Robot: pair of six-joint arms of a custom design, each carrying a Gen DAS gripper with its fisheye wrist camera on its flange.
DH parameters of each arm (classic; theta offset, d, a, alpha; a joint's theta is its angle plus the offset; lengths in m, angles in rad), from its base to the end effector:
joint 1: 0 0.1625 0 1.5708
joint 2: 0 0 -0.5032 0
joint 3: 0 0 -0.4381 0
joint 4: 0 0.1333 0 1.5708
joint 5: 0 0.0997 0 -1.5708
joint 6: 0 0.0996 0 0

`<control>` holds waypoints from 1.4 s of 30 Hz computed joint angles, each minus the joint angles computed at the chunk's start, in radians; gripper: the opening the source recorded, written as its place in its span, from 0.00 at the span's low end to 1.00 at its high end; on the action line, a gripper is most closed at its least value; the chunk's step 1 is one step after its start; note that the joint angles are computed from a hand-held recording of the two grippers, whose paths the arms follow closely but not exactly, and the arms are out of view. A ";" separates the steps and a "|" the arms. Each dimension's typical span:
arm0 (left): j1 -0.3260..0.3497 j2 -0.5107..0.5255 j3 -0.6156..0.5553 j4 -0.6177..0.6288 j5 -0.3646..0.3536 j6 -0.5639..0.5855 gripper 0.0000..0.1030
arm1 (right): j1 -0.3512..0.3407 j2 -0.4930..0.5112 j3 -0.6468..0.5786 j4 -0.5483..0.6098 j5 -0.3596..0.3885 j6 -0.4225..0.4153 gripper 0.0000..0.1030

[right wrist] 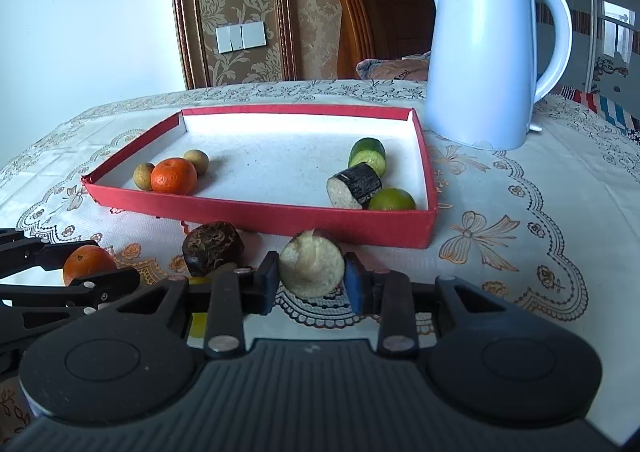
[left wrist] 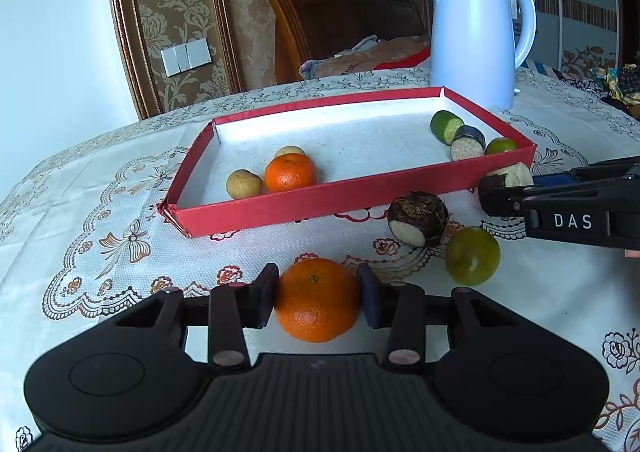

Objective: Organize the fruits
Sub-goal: 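Grasp the orange with the left tool while the right tool grasps a white-faced eggplant slice, then carry the orange and eggplant slice over the red tray with both tools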

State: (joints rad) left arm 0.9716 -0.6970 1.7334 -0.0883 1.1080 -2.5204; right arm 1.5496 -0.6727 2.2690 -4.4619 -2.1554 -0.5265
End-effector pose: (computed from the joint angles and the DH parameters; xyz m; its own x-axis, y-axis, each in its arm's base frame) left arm -0.1803 -0.5792 -0.0220 -0.4537 0.6259 -0.6343 0.8881 0.3769 -0.2632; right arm 0.0679 -0.4910 0.1114 -0.7140 0.3373 0.6135 -0.4083 0.5112 -0.7563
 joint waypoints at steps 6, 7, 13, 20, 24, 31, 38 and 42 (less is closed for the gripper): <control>0.004 -0.022 0.022 -0.047 0.024 -0.005 0.40 | 0.007 0.018 -0.002 -0.073 0.013 -0.045 0.30; 0.006 -0.025 0.024 -0.053 0.030 -0.010 0.40 | 0.008 0.022 -0.004 -0.088 0.014 -0.058 0.30; 0.015 -0.046 0.034 -0.080 0.061 -0.049 0.40 | 0.015 0.029 -0.003 -0.155 0.034 -0.103 0.30; 0.013 -0.048 0.039 -0.106 0.066 -0.051 0.40 | 0.022 0.031 -0.007 -0.177 0.037 -0.129 0.30; 0.009 -0.043 0.037 -0.124 0.064 -0.049 0.40 | 0.023 0.031 -0.015 -0.179 0.032 -0.142 0.30; 0.002 -0.026 0.021 -0.142 0.055 -0.041 0.40 | 0.024 0.027 -0.041 -0.145 0.027 -0.160 0.30; -0.005 0.003 -0.030 -0.122 0.037 -0.046 0.40 | 0.031 0.026 -0.092 -0.105 0.003 -0.185 0.30; -0.008 0.034 -0.085 -0.085 0.031 -0.068 0.40 | 0.028 0.025 -0.125 -0.065 -0.008 -0.184 0.30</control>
